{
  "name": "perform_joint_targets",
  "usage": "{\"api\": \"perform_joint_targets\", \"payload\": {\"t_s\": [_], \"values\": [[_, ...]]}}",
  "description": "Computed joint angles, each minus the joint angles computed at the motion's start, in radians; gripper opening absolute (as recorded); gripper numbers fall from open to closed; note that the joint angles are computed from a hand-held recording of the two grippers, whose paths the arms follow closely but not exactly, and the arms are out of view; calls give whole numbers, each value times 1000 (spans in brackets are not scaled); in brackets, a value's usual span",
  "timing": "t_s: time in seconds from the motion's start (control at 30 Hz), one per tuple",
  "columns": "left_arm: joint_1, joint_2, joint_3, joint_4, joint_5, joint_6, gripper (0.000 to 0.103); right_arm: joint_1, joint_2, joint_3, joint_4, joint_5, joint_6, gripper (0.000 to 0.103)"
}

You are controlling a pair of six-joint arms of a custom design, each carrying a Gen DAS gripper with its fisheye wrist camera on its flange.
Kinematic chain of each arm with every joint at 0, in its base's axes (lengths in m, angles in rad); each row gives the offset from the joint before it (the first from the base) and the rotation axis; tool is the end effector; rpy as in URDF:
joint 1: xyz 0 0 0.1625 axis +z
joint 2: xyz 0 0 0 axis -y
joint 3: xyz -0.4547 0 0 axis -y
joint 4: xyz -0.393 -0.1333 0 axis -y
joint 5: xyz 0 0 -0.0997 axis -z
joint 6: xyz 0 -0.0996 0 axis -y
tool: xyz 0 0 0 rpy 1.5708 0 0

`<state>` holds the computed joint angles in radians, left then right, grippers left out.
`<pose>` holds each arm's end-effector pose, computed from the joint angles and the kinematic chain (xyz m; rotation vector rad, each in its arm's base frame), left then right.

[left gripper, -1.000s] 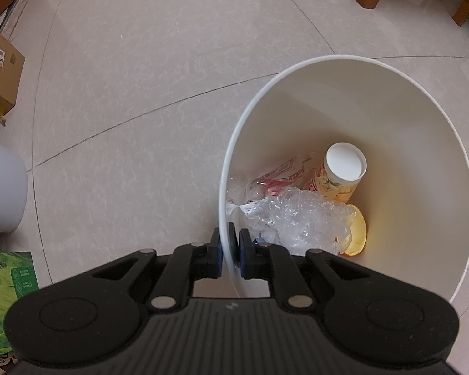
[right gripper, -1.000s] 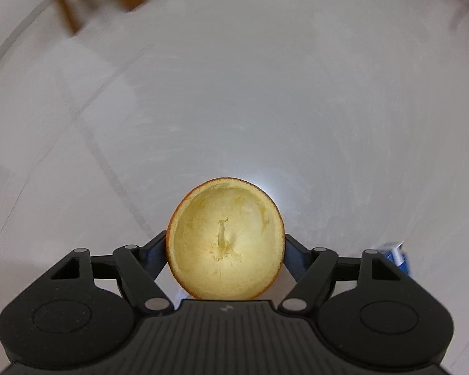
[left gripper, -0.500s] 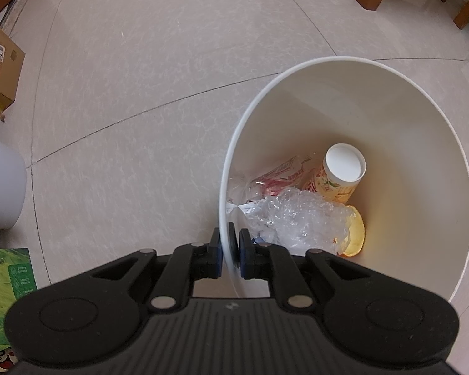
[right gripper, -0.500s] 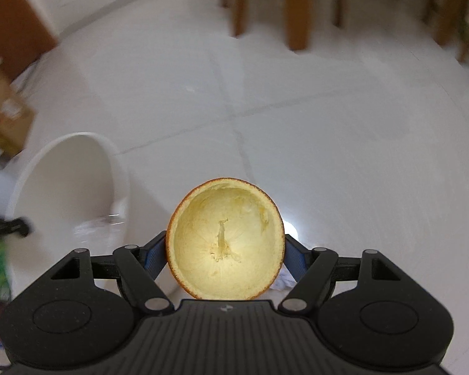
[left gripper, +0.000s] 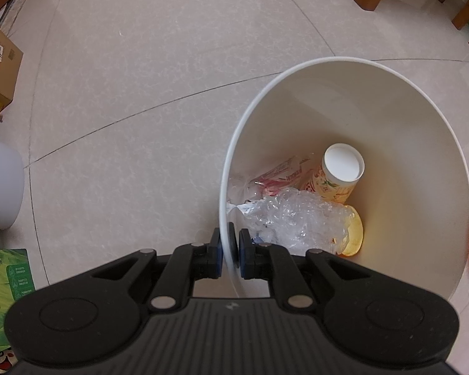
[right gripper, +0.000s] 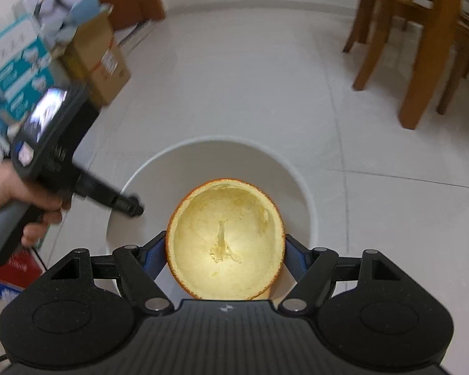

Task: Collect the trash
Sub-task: 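Carry the orange peel half over the bin and open the right tool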

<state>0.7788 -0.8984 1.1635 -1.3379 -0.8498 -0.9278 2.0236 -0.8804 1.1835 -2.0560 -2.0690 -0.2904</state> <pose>-0.3686 -0.6434 0.3019 0.0638 2.3061 -0.2750 0.4177 -0.6626 0.3278 0.9031 -2.4865 0.2953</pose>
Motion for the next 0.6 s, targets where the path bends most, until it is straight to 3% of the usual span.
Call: {"api": "perform_joint_targets", "payload": {"t_s": [0.1,0.2,0.23,0.37,0.6], "values": [[1,1,-2,2,-1,-1,8,13,13,9,3,-29,-3,83],[0,3,-3,4,1,1,8,21,-11,59,-90,-35,-62,101],[0,3,-2,3,1,0,8,23,-20,77,-130,-32,-86,103],[0,4,-2,5,2,0,8,28,-38,111,-221,-48,-134,103],[1,4,-1,2,2,4,8,11,-100,216,-430,-120,-103,103]]}}
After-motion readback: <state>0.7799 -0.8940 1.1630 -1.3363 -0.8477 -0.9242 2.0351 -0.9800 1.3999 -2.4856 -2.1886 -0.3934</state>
